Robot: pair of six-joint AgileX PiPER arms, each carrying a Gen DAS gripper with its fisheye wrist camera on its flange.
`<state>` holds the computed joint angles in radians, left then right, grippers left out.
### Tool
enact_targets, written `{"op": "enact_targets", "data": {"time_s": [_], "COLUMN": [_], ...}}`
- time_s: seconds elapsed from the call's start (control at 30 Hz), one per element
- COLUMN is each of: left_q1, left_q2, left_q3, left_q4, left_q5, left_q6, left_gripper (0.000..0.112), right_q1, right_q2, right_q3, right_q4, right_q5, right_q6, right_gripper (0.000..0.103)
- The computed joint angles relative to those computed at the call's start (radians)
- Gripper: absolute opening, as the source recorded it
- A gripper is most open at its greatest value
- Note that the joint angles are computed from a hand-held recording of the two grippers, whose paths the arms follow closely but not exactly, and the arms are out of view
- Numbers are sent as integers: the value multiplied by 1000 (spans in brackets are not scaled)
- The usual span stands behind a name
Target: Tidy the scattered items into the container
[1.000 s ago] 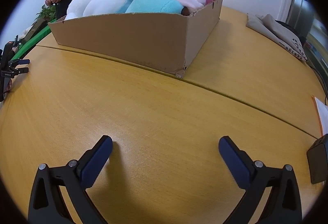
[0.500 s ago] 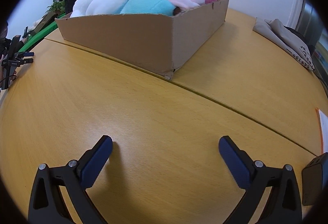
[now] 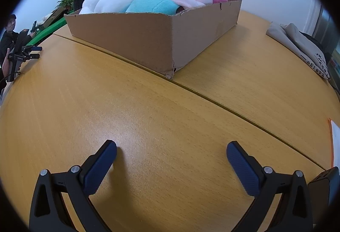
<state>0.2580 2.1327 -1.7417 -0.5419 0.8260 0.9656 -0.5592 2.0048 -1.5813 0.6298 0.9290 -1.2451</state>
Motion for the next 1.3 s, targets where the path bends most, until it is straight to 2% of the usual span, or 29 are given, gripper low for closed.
{"op": "enact_targets", "data": {"time_s": [0.2, 1.3], "left_q1": [10, 4], "left_q2": [2, -6], "left_q3": [-6, 6], "left_q4": [-27, -23], "left_q5": [39, 30], "left_q6": [68, 56], "left_gripper": [103, 103], "right_q1": [-6, -4], "right_q2": [13, 16], "right_q3": [-24, -28], "right_q4": [2, 4], "right_q5": [27, 34], "right_q6": [-22, -31], "right_gripper": [103, 103]}}
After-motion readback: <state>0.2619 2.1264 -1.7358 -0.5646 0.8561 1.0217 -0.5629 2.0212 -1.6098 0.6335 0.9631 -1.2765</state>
